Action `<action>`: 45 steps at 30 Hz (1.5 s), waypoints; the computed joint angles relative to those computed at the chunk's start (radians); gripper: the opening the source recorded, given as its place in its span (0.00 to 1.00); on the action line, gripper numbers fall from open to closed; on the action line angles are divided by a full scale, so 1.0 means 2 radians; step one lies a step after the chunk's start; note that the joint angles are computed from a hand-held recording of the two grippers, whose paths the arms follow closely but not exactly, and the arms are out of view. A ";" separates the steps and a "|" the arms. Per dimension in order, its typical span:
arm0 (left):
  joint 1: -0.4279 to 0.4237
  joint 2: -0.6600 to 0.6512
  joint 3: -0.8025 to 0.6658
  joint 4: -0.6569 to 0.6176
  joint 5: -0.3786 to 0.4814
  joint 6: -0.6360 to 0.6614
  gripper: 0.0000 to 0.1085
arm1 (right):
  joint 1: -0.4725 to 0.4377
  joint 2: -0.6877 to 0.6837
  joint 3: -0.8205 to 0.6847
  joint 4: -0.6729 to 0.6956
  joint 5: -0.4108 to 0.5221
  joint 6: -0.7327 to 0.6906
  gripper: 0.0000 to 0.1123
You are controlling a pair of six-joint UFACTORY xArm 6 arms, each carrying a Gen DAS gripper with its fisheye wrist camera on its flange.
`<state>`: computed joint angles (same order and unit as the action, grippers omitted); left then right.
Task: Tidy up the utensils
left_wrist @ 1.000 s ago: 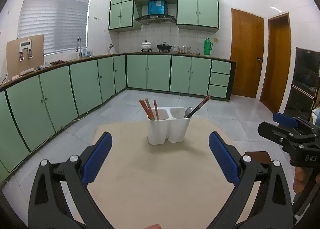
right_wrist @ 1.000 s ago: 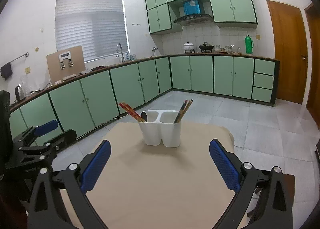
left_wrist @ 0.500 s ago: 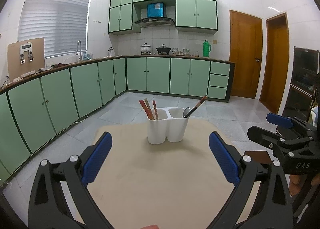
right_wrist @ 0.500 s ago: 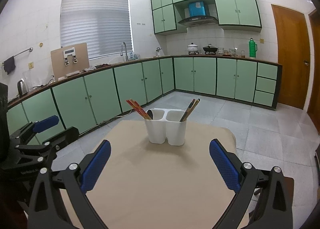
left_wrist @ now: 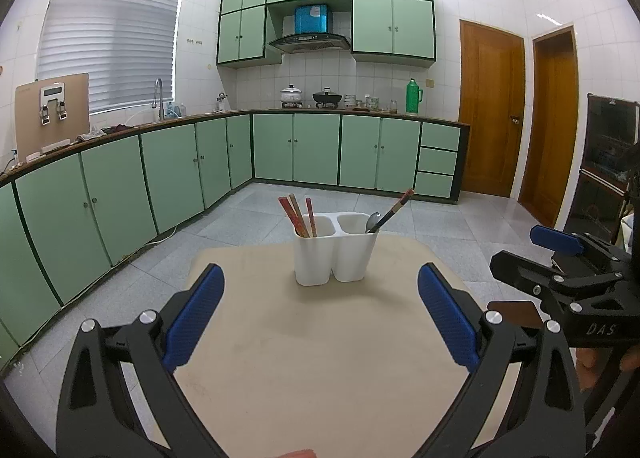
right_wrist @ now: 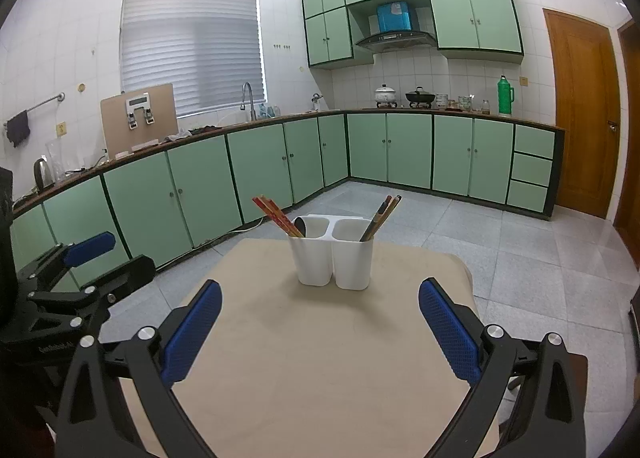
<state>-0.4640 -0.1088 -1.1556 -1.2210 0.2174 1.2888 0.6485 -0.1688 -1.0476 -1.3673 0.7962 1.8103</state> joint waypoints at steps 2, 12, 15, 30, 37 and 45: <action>-0.001 0.000 0.001 -0.003 -0.002 0.003 0.87 | 0.001 0.002 -0.002 0.000 0.000 0.000 0.86; 0.000 -0.001 0.002 -0.012 0.000 0.011 0.87 | -0.001 0.003 -0.003 -0.002 0.000 0.000 0.86; 0.001 -0.001 0.001 -0.013 0.000 0.013 0.87 | -0.001 0.003 -0.003 -0.002 0.001 0.000 0.86; 0.002 -0.003 0.001 -0.012 0.000 0.011 0.87 | -0.003 0.005 -0.005 -0.003 -0.003 -0.002 0.86; 0.002 -0.003 0.001 -0.011 0.001 0.010 0.87 | -0.003 0.005 -0.006 -0.002 -0.003 -0.003 0.86; 0.002 -0.003 0.001 -0.011 0.001 0.010 0.87 | -0.003 0.006 -0.007 -0.002 -0.002 -0.004 0.86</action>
<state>-0.4593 -0.1143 -1.1527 -1.2424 0.2196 1.3086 0.6425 -0.1568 -1.0613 -1.3707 0.7915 1.8026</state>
